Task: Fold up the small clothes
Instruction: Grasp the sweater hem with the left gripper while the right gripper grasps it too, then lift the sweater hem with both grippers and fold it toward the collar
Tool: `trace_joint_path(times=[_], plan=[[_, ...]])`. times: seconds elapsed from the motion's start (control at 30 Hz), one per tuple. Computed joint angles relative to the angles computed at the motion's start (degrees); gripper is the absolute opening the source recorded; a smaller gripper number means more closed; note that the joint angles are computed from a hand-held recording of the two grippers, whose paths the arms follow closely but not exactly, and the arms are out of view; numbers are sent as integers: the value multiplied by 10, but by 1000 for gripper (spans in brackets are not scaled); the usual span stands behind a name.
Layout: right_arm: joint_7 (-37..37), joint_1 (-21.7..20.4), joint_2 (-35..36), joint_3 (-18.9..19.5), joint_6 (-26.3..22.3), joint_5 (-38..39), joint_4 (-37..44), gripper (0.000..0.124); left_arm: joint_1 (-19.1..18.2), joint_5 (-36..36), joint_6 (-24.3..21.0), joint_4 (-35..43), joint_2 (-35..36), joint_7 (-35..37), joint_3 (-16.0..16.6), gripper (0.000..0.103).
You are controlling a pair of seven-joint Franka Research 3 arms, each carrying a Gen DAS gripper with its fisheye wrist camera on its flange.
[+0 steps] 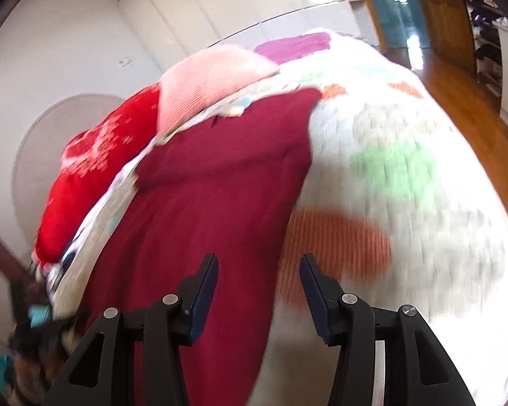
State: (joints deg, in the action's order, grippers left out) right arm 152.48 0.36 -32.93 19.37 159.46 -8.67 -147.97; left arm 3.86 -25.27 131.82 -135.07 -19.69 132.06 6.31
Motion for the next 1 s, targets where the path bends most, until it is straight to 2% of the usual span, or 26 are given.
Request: trace_joint_path(times=[0.07, 0.13, 0.17, 0.2, 0.23, 0.3, 0.37, 0.47, 0.57, 0.67, 0.73, 0.8, 0.87, 0.9, 0.93, 1.0], plan=[[-13, -20, 56, -13, 0, -9, 39, 48, -2, 2, 0, 0, 0, 2, -2, 43], [-28, -13, 118, -43, -23, 5, 81, 48, -2, 5, 4, 0, 0, -2, -5, 44], [-39, -2, 137, -59, -17, 11, 91, 35, -3, 5, 3, 1, 1, -2, -4, 44], [-48, 2, 151, -68, -19, 5, 100, 12, -3, 4, 0, 4, 3, -1, -3, 44], [-43, -4, 161, -63, -43, -22, 117, 7, -3, 5, -6, 8, 5, 0, -2, 44], [-48, 0, 171, -64, -78, -68, 139, 7, -1, 5, -18, 18, 10, 5, 1, 44], [-23, -2, 174, -62, -112, -114, 151, 7, 5, 8, -6, 14, 6, 1, -2, 44], [-1, 12, 166, -88, -89, -111, 129, 7, 8, 15, 18, 8, 5, -12, -5, 44], [-5, 25, 162, -93, -99, -113, 133, 7, 4, 2, 20, 8, 7, -5, 2, 44], [-17, 45, 107, -97, -78, -81, 100, 7, 3, 2, 40, 2, 9, -2, -1, 44], [-35, 69, 52, -102, -43, -33, 56, 15, 1, 0, 54, 2, 11, -3, -2, 44], [-59, 99, 7, -105, -32, 18, 20, 55, -1, -9, 48, 11, 18, -4, 2, 44], [-83, 140, -39, -106, -37, 67, -13, 60, 1, -25, 16, 31, 31, -6, 11, 47], [-94, 159, -55, -106, -43, 88, -24, 60, 5, -29, 4, 38, 35, -9, 11, 59], [-103, 176, -70, -104, -50, 109, -34, 60, 9, -34, -3, 41, 38, -10, 11, 66], [-109, 205, -96, -95, -59, 149, -54, 60, 16, -30, 0, 38, 35, -6, 5, 66]])
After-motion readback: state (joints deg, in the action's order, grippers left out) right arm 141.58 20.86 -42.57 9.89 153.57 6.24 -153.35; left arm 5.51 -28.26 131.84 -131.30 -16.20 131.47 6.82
